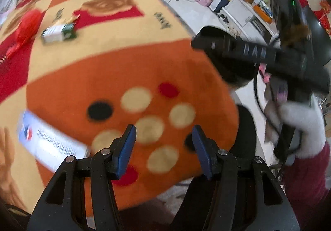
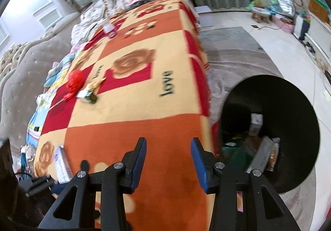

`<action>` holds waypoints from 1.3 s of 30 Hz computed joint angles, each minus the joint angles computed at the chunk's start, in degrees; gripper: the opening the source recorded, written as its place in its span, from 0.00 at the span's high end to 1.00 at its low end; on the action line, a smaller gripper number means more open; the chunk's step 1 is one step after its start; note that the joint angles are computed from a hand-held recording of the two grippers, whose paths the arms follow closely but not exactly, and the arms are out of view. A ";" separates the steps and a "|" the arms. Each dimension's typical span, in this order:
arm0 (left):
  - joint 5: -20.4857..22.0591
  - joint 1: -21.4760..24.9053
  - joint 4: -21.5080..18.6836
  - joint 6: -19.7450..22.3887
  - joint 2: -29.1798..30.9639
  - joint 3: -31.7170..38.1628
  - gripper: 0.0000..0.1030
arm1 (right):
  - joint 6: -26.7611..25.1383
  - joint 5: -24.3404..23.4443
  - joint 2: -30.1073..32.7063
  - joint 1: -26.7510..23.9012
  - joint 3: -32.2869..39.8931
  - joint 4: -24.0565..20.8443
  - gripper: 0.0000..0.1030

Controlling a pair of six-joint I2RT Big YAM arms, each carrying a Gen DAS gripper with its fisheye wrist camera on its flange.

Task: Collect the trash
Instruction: 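Move both empty tools back over the blanket toward the remaining boxes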

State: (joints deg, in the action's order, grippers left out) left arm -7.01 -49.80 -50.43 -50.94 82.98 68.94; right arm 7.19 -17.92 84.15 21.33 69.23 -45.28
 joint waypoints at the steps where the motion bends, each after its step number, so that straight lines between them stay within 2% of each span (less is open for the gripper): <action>1: -0.08 -0.15 -0.19 -0.64 -0.77 -1.13 0.47 | 0.02 -0.12 0.12 0.83 0.22 -0.02 0.58; 5: 0.21 0.43 -1.12 -4.15 -4.94 -6.88 0.47 | -0.37 -0.35 0.71 3.73 1.11 -0.43 0.56; 8: -1.34 2.25 -2.17 -6.59 -9.57 -11.23 0.47 | -0.50 -0.52 1.49 5.86 2.08 -0.78 0.53; 14: -6.01 9.36 -6.71 -7.77 -17.66 -16.43 0.47 | -0.99 -1.44 4.75 10.27 5.03 -1.14 0.46; 18: -6.07 12.48 -6.90 -8.75 -23.36 -19.09 0.47 | -2.44 -1.69 8.61 13.34 9.36 -1.67 0.46; 22: -6.60 13.65 -7.75 -7.63 -25.95 -19.73 0.47 | -3.10 -0.29 13.25 15.46 15.17 -1.91 0.45; 27: -6.58 14.95 -8.55 -8.21 -27.97 -20.71 0.47 | -1.61 3.25 20.47 16.49 25.02 -3.12 0.44; 31: -5.96 16.99 -7.94 -7.86 -29.18 -21.18 0.47 | -0.52 7.09 28.06 16.71 34.90 -8.01 0.43; 33: -5.57 17.80 -7.20 -7.10 -29.07 -21.05 0.47 | -0.92 6.96 30.48 16.73 37.85 -10.60 0.43; 35: -5.19 18.62 -6.55 -5.98 -28.92 -21.05 0.47 | -0.91 3.34 30.24 16.36 37.72 -11.62 0.43; 36: -4.95 19.08 -6.34 -5.47 -28.63 -20.99 0.47 | -2.00 1.63 29.80 16.46 37.47 -12.96 0.43; 39: -3.42 20.56 -4.94 -4.55 -27.70 -21.22 0.47 | -6.12 0.95 28.15 17.35 35.74 -14.05 0.43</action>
